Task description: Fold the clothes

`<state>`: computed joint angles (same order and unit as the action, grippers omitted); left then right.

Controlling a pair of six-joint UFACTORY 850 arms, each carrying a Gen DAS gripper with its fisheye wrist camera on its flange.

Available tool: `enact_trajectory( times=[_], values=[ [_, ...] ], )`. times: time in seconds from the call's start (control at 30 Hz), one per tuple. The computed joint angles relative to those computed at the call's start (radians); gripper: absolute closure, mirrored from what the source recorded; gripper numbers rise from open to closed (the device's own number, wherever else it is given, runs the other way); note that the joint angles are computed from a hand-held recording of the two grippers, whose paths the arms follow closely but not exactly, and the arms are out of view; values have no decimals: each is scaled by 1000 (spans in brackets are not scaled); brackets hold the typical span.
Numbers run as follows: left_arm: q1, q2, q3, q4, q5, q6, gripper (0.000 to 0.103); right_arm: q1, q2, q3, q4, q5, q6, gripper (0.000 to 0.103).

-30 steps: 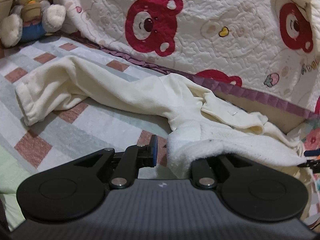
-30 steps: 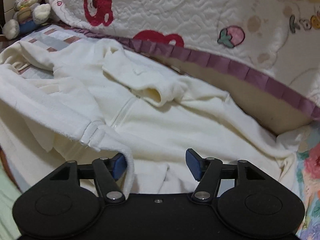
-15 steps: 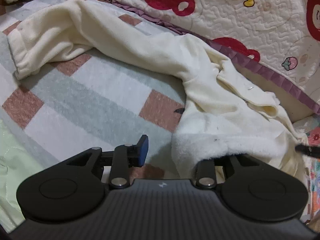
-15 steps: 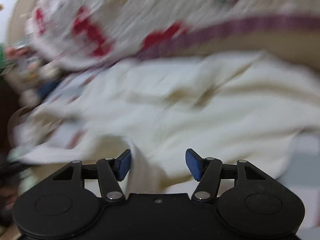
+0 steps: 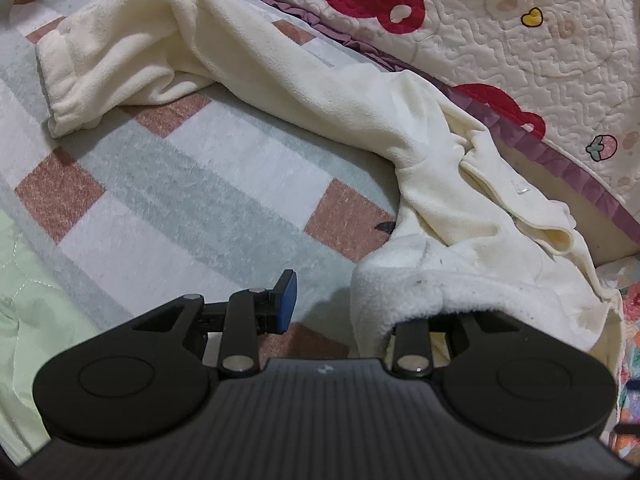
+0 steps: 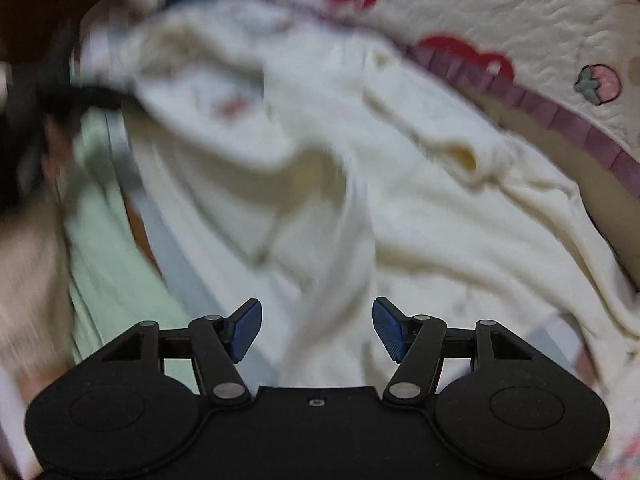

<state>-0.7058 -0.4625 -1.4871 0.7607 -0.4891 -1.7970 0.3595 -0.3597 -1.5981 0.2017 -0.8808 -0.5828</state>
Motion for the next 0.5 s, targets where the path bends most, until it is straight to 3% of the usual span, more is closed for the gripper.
enact_trajectory(
  times=[0.13,0.37,0.4,0.43,0.47,0.5],
  values=[
    [-1,6,6,1,8,-1,71,41,-44,-17,-186,-115,73,37],
    [-1,15,17,26,19,-35,72,157,-61,70,-587,-88,159,37],
    [0,15,18,25,22,-36,74,153,-67,67,-592,-95,137,53],
    [0,15,18,16,25,-23,77,147,-68,67,-601,-93,104,91],
    [2,15,16,-12,38,20,90,140,-68,58,-607,-96,82,98],
    [3,14,12,-40,48,64,98,132,-69,48,-613,-100,59,97]
  ],
)
